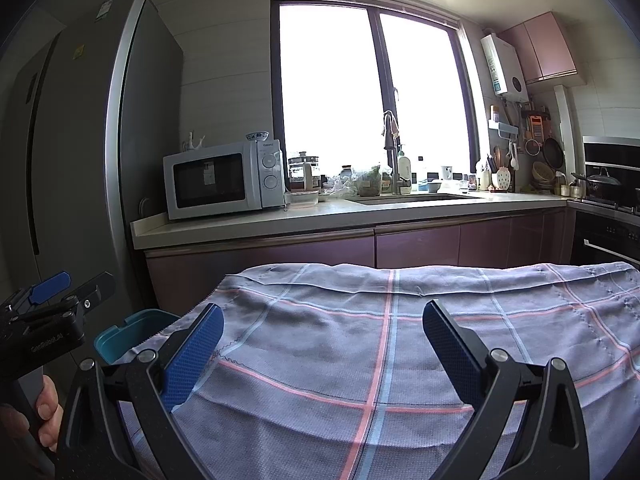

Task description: Collect trash

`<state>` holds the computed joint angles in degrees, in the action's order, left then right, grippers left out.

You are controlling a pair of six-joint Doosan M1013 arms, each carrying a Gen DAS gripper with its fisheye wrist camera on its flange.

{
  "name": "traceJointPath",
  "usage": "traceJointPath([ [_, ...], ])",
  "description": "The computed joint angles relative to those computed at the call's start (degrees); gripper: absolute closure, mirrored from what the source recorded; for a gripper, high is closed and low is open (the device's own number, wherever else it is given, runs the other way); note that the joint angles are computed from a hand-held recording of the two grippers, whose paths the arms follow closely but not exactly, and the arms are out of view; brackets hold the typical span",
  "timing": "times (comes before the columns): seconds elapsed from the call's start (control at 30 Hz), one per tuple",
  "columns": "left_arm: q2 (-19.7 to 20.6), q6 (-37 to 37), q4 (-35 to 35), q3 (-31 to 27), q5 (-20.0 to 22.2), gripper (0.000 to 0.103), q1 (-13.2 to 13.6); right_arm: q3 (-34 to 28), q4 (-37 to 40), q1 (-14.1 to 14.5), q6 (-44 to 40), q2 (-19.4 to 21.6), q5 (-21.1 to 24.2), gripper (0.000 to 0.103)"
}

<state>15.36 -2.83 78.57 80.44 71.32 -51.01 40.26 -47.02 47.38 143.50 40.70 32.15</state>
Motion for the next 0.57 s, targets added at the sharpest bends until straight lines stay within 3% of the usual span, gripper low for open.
traceJointPath([
  [0.2,0.42,0.91,0.34,-0.40,-0.23,0.005,0.09,0.11,-0.46,-0.04,0.71,-0.06,0.21,0.007],
  [0.33,0.77,3.06,-2.08,-1.33,-3.09,0.005,0.78,0.27,-0.64,-0.28,0.92,-0.18,0.97,0.007],
  [0.43,1.67,6.71,-7.43,-3.48,-5.38,0.005,2.25,-0.01,2.61,-1.04,-1.67,-0.29,2.37,0.007],
  [0.57,4.72,17.50,-19.51,-9.11,-7.53,0.005,5.64,-1.82,8.59,-2.81,-7.48,0.23,7.90,0.007],
])
